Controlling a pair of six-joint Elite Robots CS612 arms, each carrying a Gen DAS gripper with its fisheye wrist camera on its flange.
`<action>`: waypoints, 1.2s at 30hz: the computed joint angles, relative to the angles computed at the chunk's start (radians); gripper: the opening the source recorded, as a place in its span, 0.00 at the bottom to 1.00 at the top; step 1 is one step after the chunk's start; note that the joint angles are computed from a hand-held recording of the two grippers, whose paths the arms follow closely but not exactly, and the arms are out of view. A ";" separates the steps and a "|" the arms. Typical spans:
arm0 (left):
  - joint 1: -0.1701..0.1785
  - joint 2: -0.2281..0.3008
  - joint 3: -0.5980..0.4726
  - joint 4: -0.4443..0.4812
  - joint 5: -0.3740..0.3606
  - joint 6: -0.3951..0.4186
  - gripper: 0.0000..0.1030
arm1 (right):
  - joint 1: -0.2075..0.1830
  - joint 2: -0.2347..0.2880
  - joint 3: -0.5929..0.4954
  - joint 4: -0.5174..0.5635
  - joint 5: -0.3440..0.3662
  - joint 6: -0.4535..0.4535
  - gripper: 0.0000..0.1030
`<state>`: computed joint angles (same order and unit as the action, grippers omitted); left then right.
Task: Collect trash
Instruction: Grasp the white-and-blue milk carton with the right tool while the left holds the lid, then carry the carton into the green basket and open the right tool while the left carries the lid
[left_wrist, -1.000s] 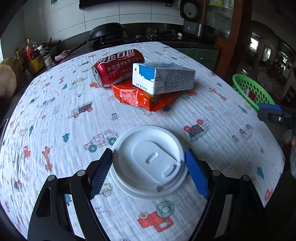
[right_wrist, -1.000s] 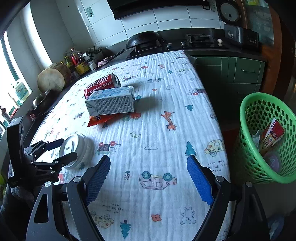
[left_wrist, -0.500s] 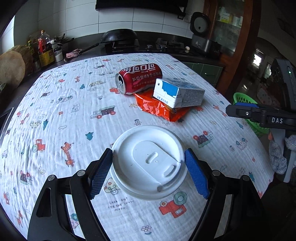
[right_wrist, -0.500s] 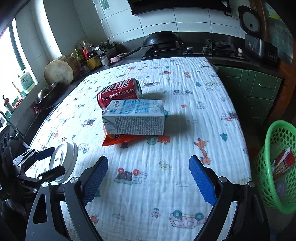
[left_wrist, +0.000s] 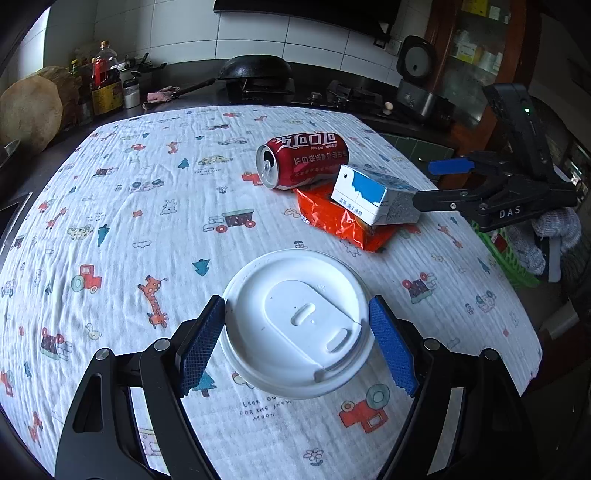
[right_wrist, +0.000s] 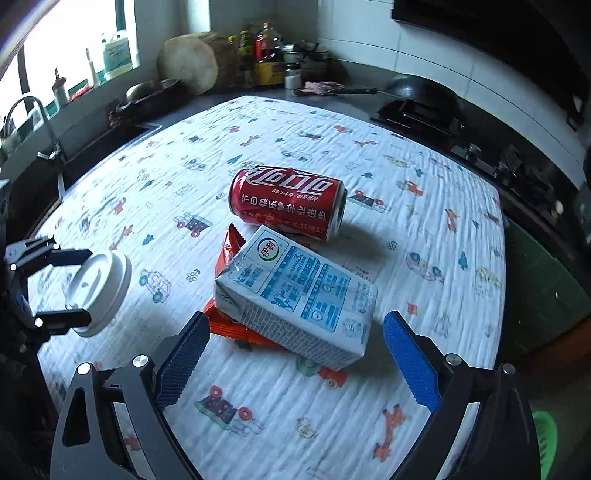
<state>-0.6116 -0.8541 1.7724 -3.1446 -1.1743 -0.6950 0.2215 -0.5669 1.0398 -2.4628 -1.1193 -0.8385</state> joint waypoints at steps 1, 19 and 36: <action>0.000 0.001 -0.003 0.005 0.003 -0.001 0.75 | 0.004 0.014 -0.030 0.042 -0.005 -0.053 0.90; -0.002 0.001 -0.008 0.038 0.030 -0.052 0.75 | 0.039 0.175 -0.375 0.501 -0.010 -0.413 0.90; -0.008 0.001 0.003 -0.067 -0.004 -0.004 0.75 | -0.010 -0.026 0.024 0.158 0.037 -0.097 0.66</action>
